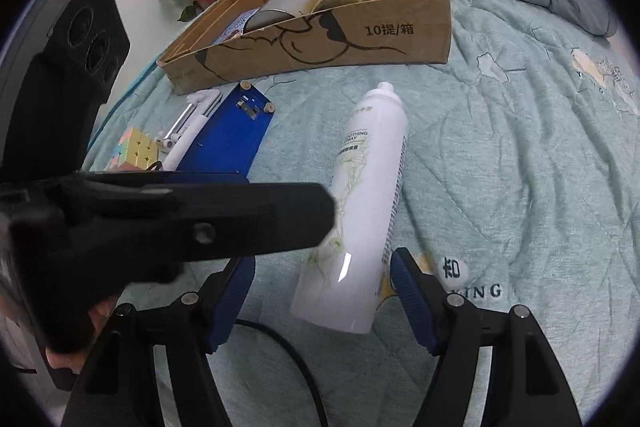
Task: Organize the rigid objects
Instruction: 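Grasp the white spray bottle lying on the quilt with the left gripper, then lift the spray bottle upright and carry it into the tray beside the jar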
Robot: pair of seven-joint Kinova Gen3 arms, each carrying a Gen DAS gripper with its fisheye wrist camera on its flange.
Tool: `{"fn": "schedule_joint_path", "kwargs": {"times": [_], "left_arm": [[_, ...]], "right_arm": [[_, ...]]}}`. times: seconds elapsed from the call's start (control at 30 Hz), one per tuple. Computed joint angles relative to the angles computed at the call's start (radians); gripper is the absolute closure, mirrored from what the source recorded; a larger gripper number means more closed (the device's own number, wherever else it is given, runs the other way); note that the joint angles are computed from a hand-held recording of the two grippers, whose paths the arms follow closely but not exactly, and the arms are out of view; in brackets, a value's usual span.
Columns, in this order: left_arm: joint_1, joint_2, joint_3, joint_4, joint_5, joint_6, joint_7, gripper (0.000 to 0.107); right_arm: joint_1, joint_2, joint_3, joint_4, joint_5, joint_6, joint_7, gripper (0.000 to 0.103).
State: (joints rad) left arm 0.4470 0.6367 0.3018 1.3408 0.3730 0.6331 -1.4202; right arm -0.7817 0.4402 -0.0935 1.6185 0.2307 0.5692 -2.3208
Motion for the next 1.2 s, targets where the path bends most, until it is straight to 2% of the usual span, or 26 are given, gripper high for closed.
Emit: {"fn": "schedule_joint_path", "kwargs": {"times": [0.13, 0.2, 0.23, 0.33, 0.47, 0.73, 0.9, 1.2], "left_arm": [[-0.027, 0.066, 0.038, -0.085, 0.029, 0.079, -0.040, 0.037], [-0.008, 0.098, 0.017, -0.129, 0.031, 0.123, -0.016, 0.043], [0.008, 0.118, 0.000, -0.162, 0.018, 0.156, 0.001, 0.049], [-0.014, 0.151, 0.028, -0.175, 0.057, 0.170, -0.025, 0.056], [-0.004, 0.153, 0.018, -0.174, 0.066, 0.160, -0.038, 0.058], [0.003, 0.158, 0.011, -0.178, 0.071, 0.142, -0.034, 0.059], [0.011, 0.118, 0.003, -0.140, 0.054, 0.101, -0.030, 0.060], [-0.001, 0.002, 0.001, -0.046, 0.029, -0.007, -0.054, 0.060]], "right_arm": [[0.000, 0.036, 0.010, -0.048, -0.005, 0.035, -0.021, 0.033], [0.026, 0.045, -0.005, -0.061, -0.037, 0.042, -0.013, 0.033], [0.048, 0.049, -0.018, -0.065, -0.066, 0.046, -0.004, 0.034], [0.076, 0.061, -0.030, -0.074, -0.107, 0.069, 0.018, 0.044], [0.056, 0.067, -0.013, -0.086, -0.088, 0.097, 0.027, 0.053], [0.061, 0.087, -0.015, -0.118, -0.084, 0.112, 0.065, 0.056], [0.078, 0.107, -0.022, -0.160, -0.100, 0.129, 0.110, 0.056], [0.007, 0.050, 0.029, -0.144, -0.006, 0.087, 0.057, 0.056]]}}
